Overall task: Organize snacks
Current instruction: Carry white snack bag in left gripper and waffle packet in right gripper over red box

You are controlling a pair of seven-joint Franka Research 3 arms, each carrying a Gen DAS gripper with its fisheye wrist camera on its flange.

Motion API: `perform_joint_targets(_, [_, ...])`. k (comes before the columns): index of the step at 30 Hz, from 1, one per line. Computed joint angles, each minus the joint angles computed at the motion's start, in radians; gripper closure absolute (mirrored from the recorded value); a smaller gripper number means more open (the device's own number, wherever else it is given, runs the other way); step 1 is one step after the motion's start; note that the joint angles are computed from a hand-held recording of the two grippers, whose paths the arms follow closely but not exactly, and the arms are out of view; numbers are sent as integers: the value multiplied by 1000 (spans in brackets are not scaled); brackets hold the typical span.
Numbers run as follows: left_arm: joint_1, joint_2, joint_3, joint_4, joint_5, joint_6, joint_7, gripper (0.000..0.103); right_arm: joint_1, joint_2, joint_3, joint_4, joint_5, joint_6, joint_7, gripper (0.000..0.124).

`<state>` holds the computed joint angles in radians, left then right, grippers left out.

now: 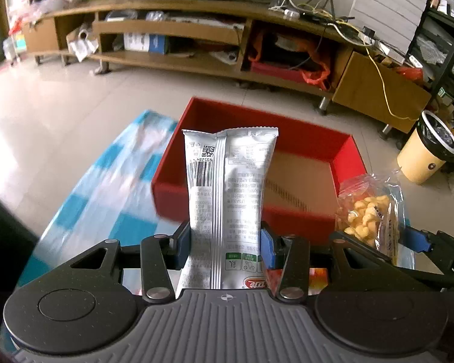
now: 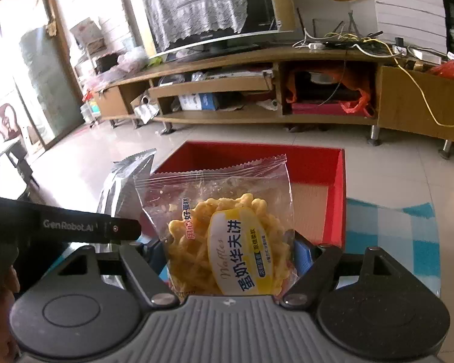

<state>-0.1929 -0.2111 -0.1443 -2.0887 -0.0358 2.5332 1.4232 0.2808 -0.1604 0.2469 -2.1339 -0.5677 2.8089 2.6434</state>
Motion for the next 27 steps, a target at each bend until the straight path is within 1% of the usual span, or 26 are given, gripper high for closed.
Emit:
perform_joint_targets(3, [7,41,-17,37,49,24,-22,49,-14,32,-8,33,-32,5,24,47])
perform_joint_targets(7, [13,95,-31,82,102,37,-53,49,-9,70,-35,72,-67,5,44,47])
perform_joint_targets(14, [20,168,-42,152,165,38,-101,49,29,142,-94,142,-86,2,36,47])
perform_joint_targets(19, [22,216,-48,200,261,55,-161,49,56,189,-133,185,-91,6,38,47])
perform_joint_targets(24, [21,269,-47,248,287,45,-179,49,84,232,-171,225,-88,1,25,47])
perform_joint_targets(27, [18,295,-47,268,309,35,-191,49,98,253,-187,239,-62,-8,3,47])
